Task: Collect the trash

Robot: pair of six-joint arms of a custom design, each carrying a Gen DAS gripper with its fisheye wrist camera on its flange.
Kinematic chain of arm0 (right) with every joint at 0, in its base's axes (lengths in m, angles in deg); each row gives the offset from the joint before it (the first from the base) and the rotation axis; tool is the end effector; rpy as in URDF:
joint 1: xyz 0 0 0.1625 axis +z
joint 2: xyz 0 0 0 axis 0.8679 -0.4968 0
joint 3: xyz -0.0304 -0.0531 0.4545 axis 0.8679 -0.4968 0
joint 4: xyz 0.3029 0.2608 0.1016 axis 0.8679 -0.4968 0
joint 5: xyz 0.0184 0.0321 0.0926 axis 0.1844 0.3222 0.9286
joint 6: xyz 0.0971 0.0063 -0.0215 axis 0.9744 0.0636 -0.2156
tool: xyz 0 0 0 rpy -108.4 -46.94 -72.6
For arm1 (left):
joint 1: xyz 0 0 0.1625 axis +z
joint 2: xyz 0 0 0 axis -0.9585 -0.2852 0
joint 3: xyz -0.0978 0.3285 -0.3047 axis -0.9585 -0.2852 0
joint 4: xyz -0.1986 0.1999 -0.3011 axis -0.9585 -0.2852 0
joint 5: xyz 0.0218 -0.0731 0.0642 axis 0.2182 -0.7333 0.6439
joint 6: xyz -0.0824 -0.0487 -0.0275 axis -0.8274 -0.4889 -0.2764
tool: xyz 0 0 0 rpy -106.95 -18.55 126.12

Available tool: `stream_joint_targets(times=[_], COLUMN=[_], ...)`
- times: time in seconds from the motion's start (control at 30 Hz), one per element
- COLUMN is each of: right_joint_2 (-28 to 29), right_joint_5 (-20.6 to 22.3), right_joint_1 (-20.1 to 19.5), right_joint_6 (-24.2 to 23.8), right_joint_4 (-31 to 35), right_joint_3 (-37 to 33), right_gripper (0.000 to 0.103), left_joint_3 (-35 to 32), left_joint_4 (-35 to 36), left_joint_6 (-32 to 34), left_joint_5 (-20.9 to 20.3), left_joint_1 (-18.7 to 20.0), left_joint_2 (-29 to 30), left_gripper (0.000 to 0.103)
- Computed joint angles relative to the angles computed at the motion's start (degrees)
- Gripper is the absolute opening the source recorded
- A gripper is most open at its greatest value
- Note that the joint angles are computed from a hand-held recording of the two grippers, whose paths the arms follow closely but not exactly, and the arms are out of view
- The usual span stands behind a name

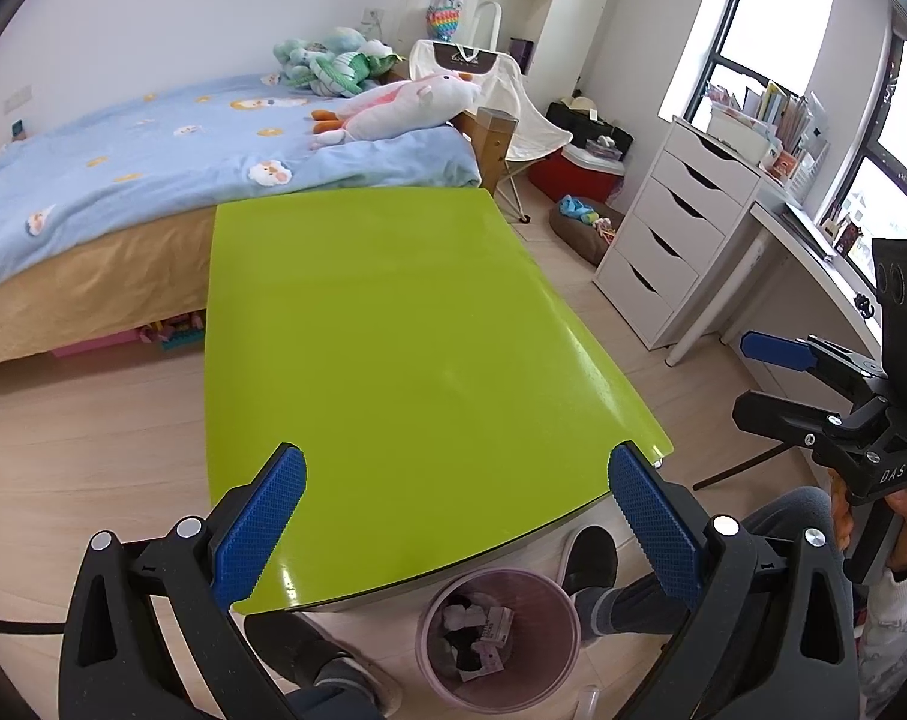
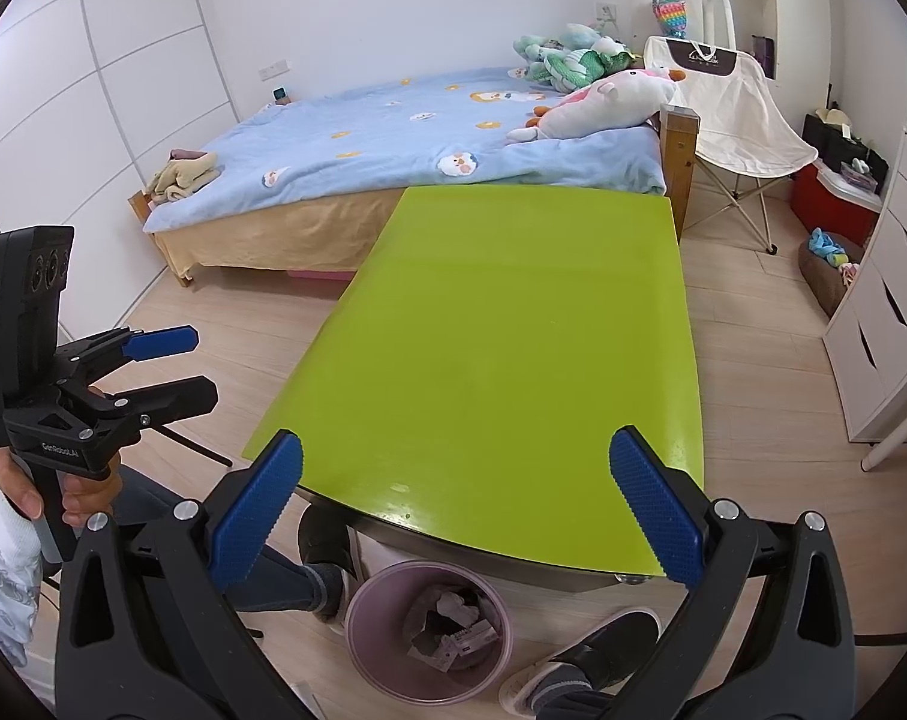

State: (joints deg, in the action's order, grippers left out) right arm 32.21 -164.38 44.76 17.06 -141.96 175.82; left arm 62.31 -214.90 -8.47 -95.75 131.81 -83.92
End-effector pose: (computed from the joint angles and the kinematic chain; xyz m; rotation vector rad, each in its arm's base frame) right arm 0.2503 -0.6619 0.2649 0.2314 -2.3188 0.9833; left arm -0.2853 -0.7682 0.2186 1.2017 2.6060 -0.4510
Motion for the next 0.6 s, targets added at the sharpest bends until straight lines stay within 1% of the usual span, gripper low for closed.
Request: stream_joint_targets(times=[0.6], right_joint_2=[-0.39], right_joint_5=[0.03], right_joint_1=[-0.27], right_joint_6=[0.09], right_joint_4=[0.37], right_joint_3=[0.18], right_gripper=[0.1], left_joint_3=[0.76], left_joint_4=[-0.15], left_joint_6=[-0.3], left_joint_5=[-0.38], left_joint_1=[-0.19], left_joint_2=[-0.26], left_gripper=[0.097])
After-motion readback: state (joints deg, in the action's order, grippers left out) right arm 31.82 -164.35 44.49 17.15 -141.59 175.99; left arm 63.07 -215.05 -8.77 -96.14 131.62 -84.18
